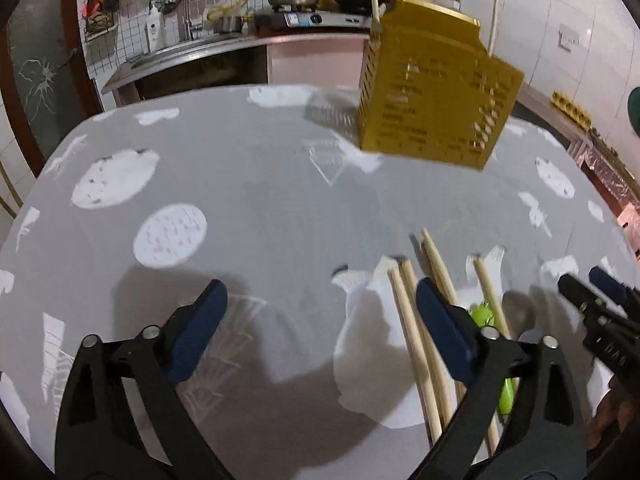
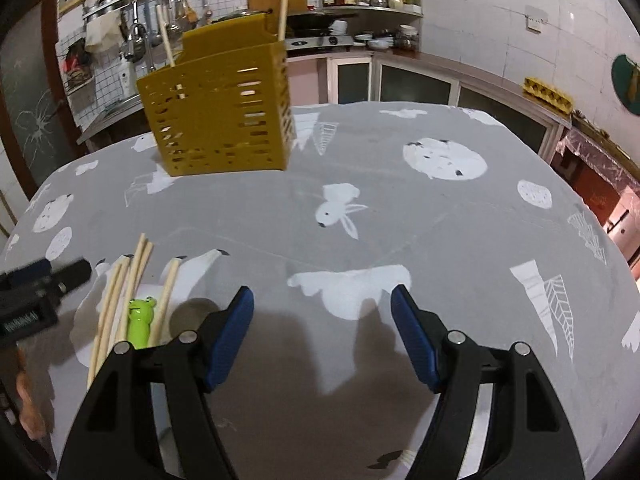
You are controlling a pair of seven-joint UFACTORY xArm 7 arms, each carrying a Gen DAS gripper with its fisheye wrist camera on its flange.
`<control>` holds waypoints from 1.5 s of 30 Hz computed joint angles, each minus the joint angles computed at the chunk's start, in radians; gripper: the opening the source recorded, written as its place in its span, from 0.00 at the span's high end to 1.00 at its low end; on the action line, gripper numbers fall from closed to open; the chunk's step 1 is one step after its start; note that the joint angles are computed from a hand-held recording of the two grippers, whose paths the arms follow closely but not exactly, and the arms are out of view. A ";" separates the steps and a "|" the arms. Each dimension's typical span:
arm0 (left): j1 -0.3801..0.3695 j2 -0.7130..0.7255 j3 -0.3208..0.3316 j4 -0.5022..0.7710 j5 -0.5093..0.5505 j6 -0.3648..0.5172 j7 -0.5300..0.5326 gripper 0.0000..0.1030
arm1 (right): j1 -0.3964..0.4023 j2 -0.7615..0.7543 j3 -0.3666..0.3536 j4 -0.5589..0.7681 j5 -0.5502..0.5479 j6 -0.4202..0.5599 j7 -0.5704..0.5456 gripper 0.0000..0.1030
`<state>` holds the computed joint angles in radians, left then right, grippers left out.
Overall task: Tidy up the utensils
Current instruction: 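Move both grippers back down to the remaining utensils on the cloth, then grasp a wooden chopstick with the left gripper while the right gripper grasps the grey spoon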
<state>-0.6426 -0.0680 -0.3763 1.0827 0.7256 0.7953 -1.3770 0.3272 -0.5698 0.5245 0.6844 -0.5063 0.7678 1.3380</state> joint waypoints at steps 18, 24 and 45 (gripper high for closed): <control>-0.050 0.050 0.017 0.028 -0.029 -0.016 0.029 0.42 | 0.009 0.023 0.004 0.014 -0.007 0.010 0.008 0.32; -0.062 0.081 0.010 0.062 -0.013 0.024 0.045 0.42 | 0.019 0.038 0.003 0.022 -0.012 0.011 0.012 0.32; -0.053 0.061 0.056 0.049 -0.059 -0.021 0.125 1.00 | 0.099 0.212 -0.020 0.149 -0.042 0.022 0.051 0.32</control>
<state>-0.6960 -0.0068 -0.3203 1.1313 0.6668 0.7740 -1.2523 0.4261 -0.3577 0.5047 0.8330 -0.5487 0.7893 1.3892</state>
